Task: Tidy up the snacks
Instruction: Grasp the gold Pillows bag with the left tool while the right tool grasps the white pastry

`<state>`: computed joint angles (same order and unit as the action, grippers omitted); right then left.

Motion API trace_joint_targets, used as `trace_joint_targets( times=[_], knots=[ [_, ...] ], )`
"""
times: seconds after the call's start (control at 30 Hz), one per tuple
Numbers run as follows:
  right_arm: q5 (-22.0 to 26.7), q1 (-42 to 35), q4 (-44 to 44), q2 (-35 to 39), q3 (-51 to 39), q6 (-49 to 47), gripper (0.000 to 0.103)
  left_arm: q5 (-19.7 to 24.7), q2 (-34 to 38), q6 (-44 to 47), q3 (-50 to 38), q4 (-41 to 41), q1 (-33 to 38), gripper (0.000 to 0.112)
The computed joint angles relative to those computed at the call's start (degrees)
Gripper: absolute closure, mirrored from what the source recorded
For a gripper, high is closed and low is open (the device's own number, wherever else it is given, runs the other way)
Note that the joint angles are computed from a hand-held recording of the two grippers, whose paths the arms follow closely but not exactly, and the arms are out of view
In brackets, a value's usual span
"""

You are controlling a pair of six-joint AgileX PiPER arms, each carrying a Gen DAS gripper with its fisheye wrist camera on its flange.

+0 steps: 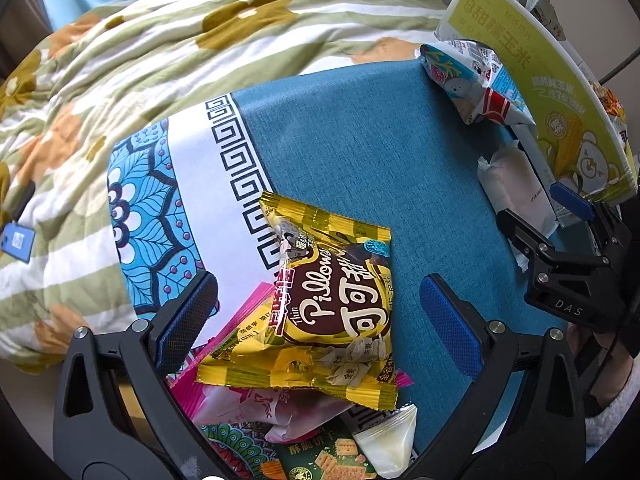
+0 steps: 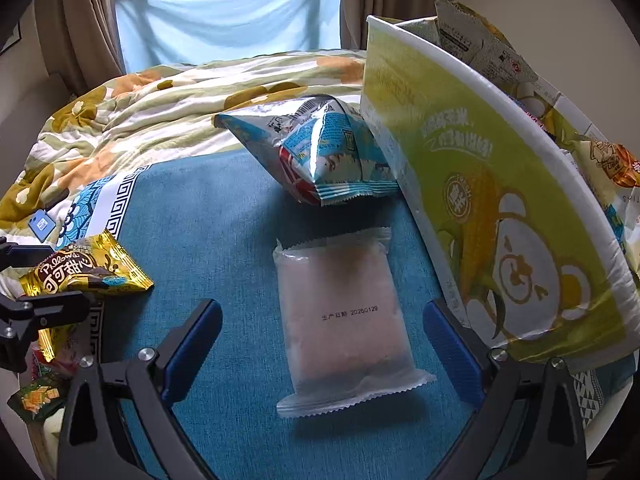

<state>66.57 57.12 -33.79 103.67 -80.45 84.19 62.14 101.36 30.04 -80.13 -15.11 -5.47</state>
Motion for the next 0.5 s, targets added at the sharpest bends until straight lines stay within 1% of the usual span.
trace_joint_targets(
  times=[0.1,0.17,0.2,0.33,0.37,0.5],
  knots=[
    [-1.26,-0.63,0.75,1.20,0.38,0.34,0.003,-0.08,0.72,0.01,-0.17,0.17,-0.18,0.017],
    [-2.05,-1.17,1.40,1.46,0.98,0.35,0.003,-0.12,1.07,-0.14,-0.22,0.44,-0.29,0.024],
    [-2.50,-1.39,1.70,1.50,1.30,0.44,0.003,-0.15,1.35,-0.37,-0.36,0.55,-0.37,0.025],
    [-4.85,-2.10,2.85,1.06,2.98,0.77,0.003,0.17,2.20,-0.79,-0.79,0.94,-0.12,0.038],
    [-5.17,-2.11,3.01,1.05,3.12,0.45,0.003,0.26,2.27,-0.71,-0.76,0.76,-0.07,0.044],
    [-6.68,-2.36,3.33,0.84,4.01,-0.28,0.003,-0.86,1.83,0.16,0.03,1.02,-0.58,0.049]
  ],
)
